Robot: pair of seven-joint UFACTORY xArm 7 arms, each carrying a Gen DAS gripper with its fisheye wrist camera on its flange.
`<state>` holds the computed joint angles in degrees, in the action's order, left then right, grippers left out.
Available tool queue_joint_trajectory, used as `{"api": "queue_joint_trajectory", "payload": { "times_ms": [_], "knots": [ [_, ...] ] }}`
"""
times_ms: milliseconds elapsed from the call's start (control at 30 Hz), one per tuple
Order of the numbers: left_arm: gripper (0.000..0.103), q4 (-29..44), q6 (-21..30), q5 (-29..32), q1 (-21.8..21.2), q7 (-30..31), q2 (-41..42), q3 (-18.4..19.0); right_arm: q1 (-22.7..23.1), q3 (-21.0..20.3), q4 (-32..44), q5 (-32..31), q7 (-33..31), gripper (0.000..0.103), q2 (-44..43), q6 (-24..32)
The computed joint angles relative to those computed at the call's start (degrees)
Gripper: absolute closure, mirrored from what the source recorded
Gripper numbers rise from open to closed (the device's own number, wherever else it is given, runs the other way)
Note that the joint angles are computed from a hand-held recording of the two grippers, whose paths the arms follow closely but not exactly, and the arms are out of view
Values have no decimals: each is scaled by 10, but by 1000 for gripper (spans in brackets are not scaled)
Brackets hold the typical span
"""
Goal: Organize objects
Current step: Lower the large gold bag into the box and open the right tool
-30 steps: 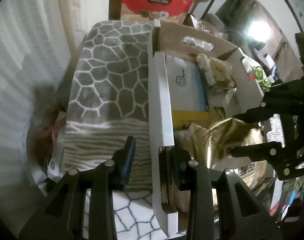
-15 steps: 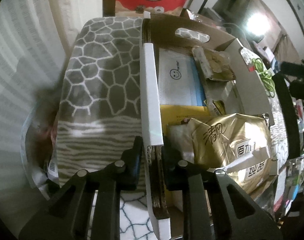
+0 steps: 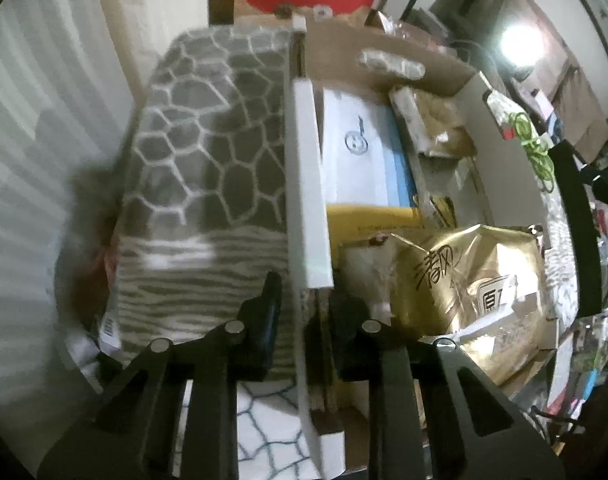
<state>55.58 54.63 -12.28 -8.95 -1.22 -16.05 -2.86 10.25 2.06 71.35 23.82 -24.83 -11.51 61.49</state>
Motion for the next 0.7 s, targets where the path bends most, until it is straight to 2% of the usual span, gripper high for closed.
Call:
{"api": "queue_joint_trajectory", "payload": {
  "times_ms": [133,233,500,700],
  "knots": [
    [84,-7,-10,9,-1,-7,-4,-5,-12,-10,-11,4,14,52,-5,-2],
    [88,-11,-14,21,-1,-11,-7,-8,-21,-15,-19,4,25,52,-10,-11],
    [89,-20,-22,31,-3,-17,-16,-8,-39,-2,-46,-81,94,52,3,-74],
    [89,-24,-26,23,-4,-16,-18,-4,-36,2,-38,-90,133,52,44,-105]
  ]
}}
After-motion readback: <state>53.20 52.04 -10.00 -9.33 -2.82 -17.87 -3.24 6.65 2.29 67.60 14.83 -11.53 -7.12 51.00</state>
